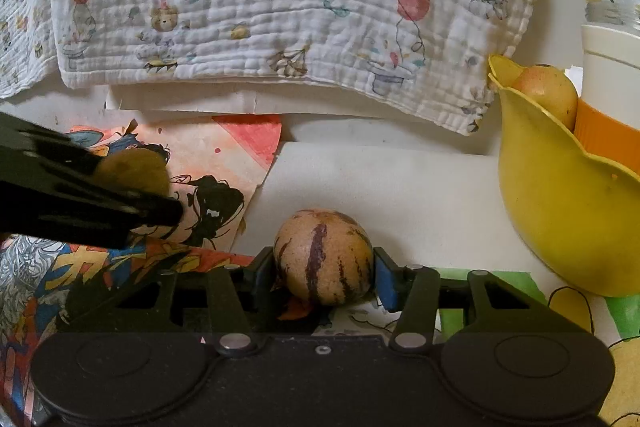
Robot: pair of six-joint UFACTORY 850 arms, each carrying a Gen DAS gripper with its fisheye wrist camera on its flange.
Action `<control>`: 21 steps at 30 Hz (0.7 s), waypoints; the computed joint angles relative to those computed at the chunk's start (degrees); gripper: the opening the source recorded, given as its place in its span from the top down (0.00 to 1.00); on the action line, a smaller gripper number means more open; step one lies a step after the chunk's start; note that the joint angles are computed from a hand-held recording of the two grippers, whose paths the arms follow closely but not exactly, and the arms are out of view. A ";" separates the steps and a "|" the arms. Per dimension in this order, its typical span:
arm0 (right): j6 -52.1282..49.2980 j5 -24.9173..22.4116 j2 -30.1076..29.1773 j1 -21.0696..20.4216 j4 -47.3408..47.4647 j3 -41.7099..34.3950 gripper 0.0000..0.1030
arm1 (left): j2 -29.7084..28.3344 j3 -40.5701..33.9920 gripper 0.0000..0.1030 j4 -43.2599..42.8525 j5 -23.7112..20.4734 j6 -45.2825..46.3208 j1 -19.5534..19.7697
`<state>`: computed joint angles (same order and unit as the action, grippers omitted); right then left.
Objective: Organize fruits
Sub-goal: 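Lift the striped fruit and brown pear and carry them toward the tray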
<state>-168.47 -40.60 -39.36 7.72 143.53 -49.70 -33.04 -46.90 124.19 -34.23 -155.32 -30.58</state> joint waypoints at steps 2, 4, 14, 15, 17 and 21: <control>0.39 -0.25 0.25 -0.07 -1.73 0.06 0.49 | 2.16 2.37 0.43 0.45 -0.76 -2.14 -0.76; -2.67 -1.77 1.13 0.21 -0.02 1.26 0.49 | 4.22 4.63 0.43 0.59 -1.78 -3.44 -1.75; 1.25 -3.49 10.66 -1.87 -7.29 9.22 0.49 | 12.14 11.96 0.43 -0.83 -3.81 -7.06 -7.32; 1.72 -3.86 11.80 -2.56 -8.60 10.21 0.49 | 12.78 12.40 0.43 -1.07 -3.91 -7.32 -7.98; 1.80 -4.51 14.30 -4.01 -10.56 12.53 0.49 | 13.98 13.26 0.43 -1.49 -4.06 -7.87 -9.13; 1.05 -5.78 18.91 -7.16 -13.74 17.39 0.49 | 16.16 15.34 0.43 -1.69 -4.11 -11.40 -11.38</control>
